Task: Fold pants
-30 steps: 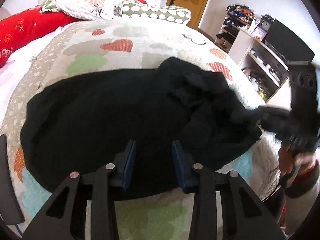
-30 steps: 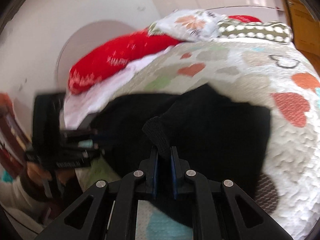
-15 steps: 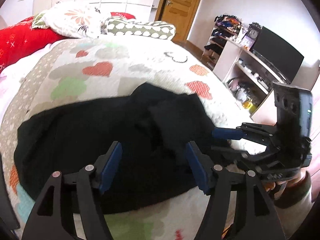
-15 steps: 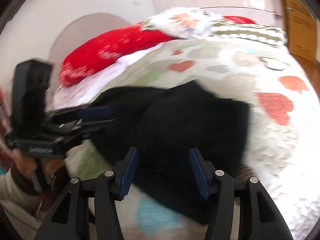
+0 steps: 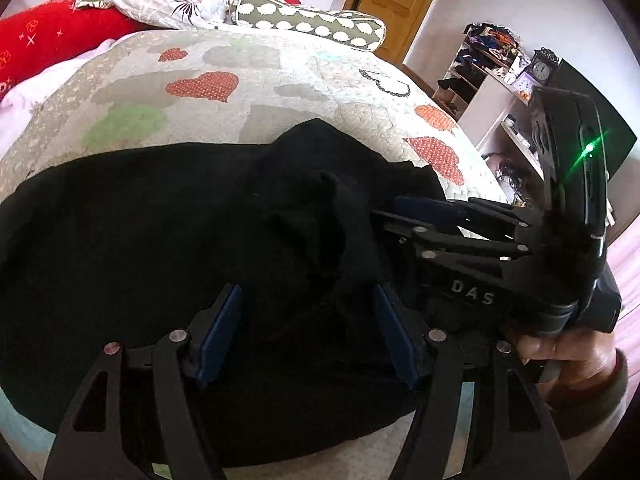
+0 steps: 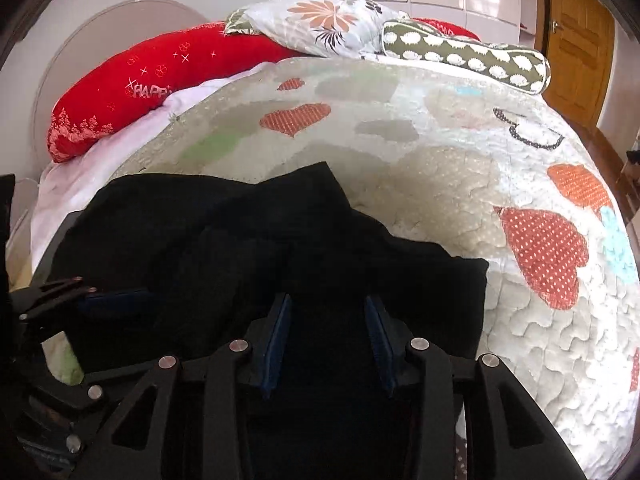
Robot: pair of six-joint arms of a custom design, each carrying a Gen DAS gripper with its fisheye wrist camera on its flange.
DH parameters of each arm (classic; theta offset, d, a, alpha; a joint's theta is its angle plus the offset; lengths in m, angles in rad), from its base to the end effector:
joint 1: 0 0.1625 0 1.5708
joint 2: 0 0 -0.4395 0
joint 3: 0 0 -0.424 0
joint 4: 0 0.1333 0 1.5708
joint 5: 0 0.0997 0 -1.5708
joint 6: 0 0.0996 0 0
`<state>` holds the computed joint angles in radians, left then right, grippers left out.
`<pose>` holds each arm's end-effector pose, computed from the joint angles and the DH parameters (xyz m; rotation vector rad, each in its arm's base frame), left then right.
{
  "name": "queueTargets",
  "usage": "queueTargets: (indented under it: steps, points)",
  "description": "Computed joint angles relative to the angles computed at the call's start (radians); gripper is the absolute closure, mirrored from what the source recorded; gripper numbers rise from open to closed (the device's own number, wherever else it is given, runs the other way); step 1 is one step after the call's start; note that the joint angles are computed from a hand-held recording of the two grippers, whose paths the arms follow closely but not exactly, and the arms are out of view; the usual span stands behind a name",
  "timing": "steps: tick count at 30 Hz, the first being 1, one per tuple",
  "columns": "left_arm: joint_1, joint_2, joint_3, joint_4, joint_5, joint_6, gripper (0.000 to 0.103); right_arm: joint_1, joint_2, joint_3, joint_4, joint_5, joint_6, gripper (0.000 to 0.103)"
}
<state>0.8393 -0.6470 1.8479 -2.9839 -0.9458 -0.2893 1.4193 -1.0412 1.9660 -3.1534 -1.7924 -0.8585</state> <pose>-0.2705 -0.5882 -0.0259 0.4867 2.5764 -0.6571 0.0172 -0.6253 0.1873 0.7966 -2.4402 0.6281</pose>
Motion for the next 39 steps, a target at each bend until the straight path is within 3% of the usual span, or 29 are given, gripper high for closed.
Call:
queueTargets:
  steps: [3,7,12,19,22,29,35,39]
  points:
    - [-0.004,0.003,0.002,-0.007,0.009,0.004,0.036,-0.001,-0.027,0.011,0.023,-0.002,0.028,0.062]
    - [-0.012,-0.011,0.021,-0.016,0.01,-0.01,0.036,-0.003,-0.075,0.061,-0.007,0.009,0.023,0.051]
    - [-0.028,-0.029,0.047,-0.029,0.033,-0.013,0.036,-0.016,-0.126,0.123,-0.016,0.023,0.026,0.049]
    - [-0.044,-0.065,0.097,-0.04,0.067,-0.042,0.036,-0.033,-0.102,0.145,-0.038,-0.003,0.011,0.041]
    - [-0.05,-0.085,0.122,-0.041,0.089,-0.06,0.036,-0.01,-0.103,0.138,-0.028,-0.037,0.019,0.041]
    - [-0.054,-0.143,0.18,-0.054,0.144,-0.111,0.028,0.042,-0.119,0.129,0.021,0.019,0.021,0.04]
    - [-0.047,-0.213,0.255,-0.086,0.177,-0.175,0.023,0.114,-0.053,0.082,0.048,0.019,0.002,0.04]
    - [-0.037,-0.269,0.33,-0.134,0.196,-0.251,0.02,0.163,0.004,0.042,0.064,0.049,-0.027,0.029]
